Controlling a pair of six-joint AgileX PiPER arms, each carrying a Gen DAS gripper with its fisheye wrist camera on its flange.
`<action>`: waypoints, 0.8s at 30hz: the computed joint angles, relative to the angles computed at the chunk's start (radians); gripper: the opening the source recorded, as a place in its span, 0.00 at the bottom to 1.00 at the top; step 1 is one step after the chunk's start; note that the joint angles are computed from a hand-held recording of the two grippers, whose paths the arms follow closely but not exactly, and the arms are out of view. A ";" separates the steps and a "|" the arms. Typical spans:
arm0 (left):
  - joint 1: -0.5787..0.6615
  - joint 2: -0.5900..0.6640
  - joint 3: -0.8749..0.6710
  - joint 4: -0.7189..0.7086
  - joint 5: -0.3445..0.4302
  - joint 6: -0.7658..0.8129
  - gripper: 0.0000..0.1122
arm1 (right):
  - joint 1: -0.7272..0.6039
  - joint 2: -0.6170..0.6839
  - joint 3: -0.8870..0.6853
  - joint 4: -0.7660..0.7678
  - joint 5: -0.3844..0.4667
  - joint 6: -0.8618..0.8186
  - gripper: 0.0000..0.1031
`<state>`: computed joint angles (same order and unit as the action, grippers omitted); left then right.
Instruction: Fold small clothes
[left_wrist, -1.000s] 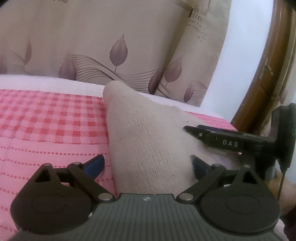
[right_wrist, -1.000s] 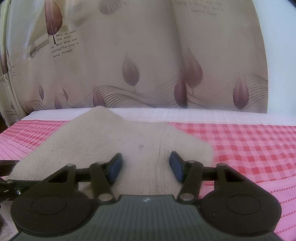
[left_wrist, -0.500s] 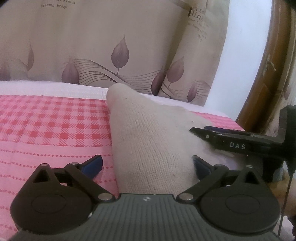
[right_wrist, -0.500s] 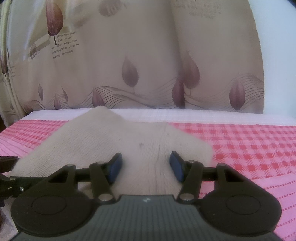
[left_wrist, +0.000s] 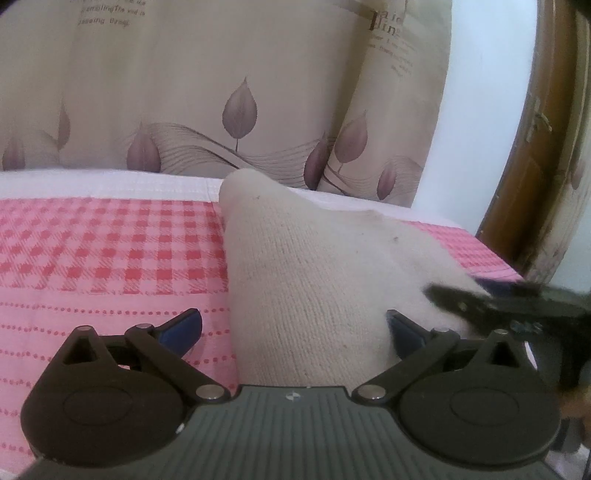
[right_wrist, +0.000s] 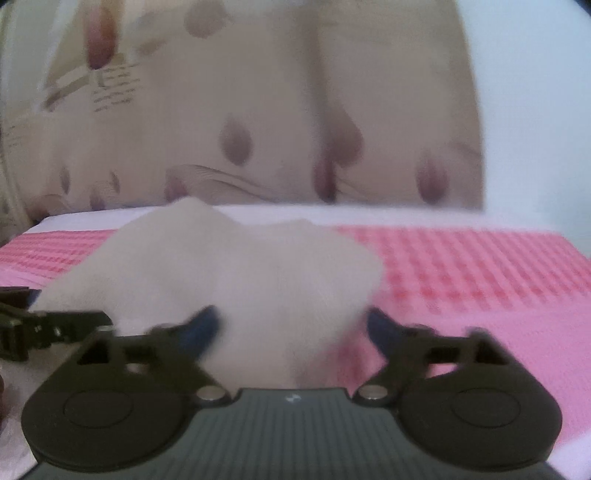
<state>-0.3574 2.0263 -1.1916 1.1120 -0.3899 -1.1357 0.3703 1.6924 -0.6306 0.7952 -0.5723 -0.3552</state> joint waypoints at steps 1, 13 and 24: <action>0.010 0.004 -0.008 0.052 -0.011 -0.057 0.92 | -0.005 -0.016 0.017 -0.007 0.016 0.025 0.95; 0.145 -0.119 0.188 0.119 -0.170 0.013 0.91 | 0.185 -0.109 0.153 0.318 -0.116 -0.147 0.99; 0.164 -0.179 0.247 0.308 -0.187 0.048 0.89 | 0.058 -0.129 0.170 0.091 0.026 0.064 1.00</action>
